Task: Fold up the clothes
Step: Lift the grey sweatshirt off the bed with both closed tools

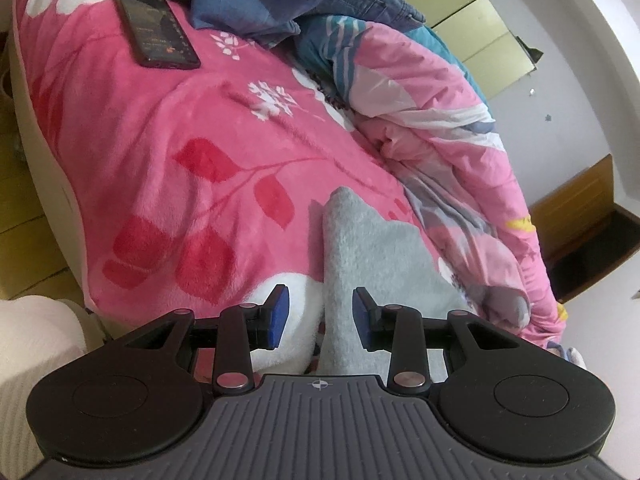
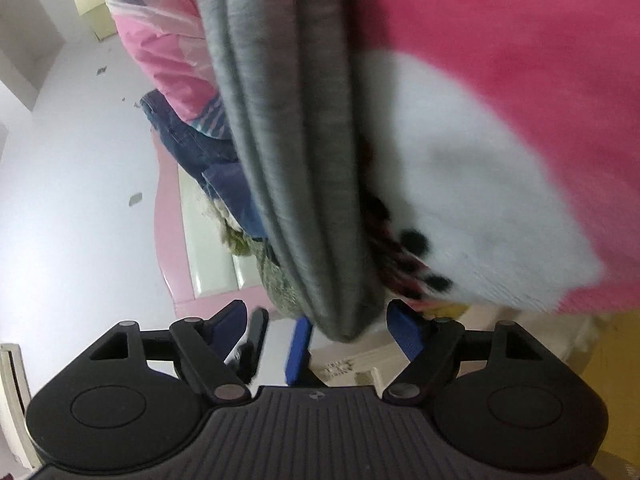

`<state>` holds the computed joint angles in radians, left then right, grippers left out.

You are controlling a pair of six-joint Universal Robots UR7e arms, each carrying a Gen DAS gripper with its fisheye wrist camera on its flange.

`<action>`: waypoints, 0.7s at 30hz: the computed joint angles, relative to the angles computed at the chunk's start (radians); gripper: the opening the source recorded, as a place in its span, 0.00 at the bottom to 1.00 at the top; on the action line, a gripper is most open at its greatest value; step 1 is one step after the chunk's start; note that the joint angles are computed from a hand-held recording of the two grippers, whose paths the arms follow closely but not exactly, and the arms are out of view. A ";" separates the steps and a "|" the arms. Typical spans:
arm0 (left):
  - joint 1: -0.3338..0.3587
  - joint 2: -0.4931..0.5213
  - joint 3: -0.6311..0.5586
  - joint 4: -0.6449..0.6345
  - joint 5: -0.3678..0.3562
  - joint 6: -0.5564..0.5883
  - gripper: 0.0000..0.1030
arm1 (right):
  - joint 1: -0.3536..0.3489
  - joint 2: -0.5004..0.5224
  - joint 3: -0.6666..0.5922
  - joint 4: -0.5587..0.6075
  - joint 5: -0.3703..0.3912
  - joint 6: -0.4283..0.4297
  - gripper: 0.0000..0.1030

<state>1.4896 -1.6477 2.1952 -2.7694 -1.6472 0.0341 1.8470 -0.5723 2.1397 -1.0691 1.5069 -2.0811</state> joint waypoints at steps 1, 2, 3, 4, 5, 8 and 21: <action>0.001 0.001 0.000 -0.003 0.000 0.006 0.33 | -0.002 0.001 0.005 -0.006 0.001 0.001 0.79; 0.001 0.003 0.000 -0.008 0.004 0.008 0.33 | -0.007 0.005 0.007 -0.014 0.007 0.014 0.79; 0.001 0.005 0.000 -0.007 0.007 0.005 0.33 | -0.015 0.009 0.008 -0.030 0.001 0.018 0.80; 0.003 0.007 -0.001 -0.005 0.007 0.003 0.33 | -0.029 0.014 0.008 -0.059 -0.027 0.002 0.82; 0.005 0.008 -0.001 -0.004 0.008 -0.001 0.33 | -0.040 0.017 0.007 -0.080 -0.051 -0.011 0.83; 0.008 0.012 -0.003 -0.005 0.016 -0.012 0.33 | -0.051 0.021 -0.002 -0.108 -0.093 -0.031 0.83; 0.011 0.052 -0.030 -0.005 0.008 -0.036 0.39 | -0.078 -0.009 0.036 -0.206 -0.111 0.030 0.30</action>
